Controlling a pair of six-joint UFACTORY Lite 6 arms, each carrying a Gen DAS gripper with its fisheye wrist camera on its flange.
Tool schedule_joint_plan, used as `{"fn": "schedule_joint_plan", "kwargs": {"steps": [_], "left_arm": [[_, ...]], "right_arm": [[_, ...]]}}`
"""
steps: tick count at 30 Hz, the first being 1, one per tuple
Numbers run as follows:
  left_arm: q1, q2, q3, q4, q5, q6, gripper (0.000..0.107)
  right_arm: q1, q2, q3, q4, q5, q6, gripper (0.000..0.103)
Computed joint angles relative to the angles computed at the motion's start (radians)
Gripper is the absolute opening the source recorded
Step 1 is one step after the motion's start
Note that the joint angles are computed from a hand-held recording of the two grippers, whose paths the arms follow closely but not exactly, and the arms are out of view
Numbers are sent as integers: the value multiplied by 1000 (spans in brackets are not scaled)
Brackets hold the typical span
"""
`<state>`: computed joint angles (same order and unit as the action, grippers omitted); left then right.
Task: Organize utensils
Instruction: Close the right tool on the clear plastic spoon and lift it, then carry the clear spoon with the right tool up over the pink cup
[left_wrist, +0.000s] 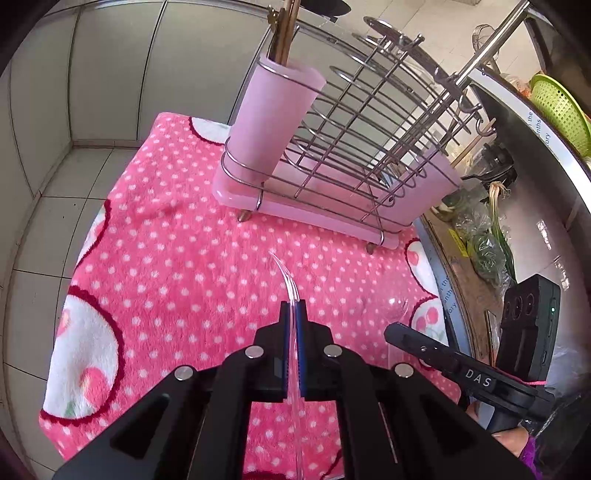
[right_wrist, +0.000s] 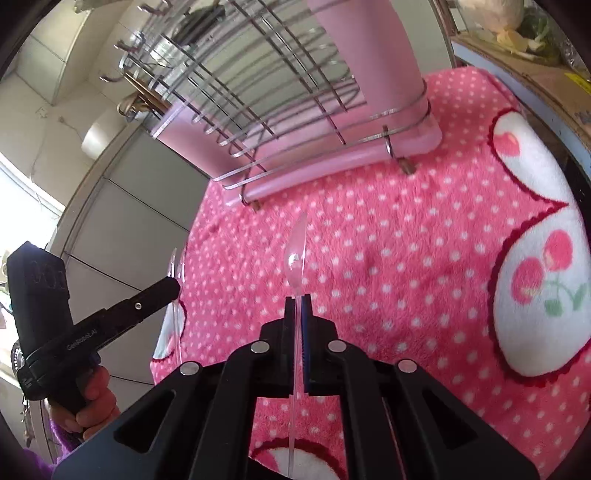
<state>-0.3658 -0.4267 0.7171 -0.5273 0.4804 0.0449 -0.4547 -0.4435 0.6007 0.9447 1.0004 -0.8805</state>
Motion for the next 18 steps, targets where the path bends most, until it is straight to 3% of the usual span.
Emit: {"fn": "schedule_joint_plan", "kwargs": {"steps": [10,18], "left_arm": [[-4,-95,83,183,-31,-158,3],[34,-112,228,220,-21,-160,3]], "right_arm": [[-210,-189,98,104,104,-142,3],[-400,-111,310,245,222,-225,3]]}}
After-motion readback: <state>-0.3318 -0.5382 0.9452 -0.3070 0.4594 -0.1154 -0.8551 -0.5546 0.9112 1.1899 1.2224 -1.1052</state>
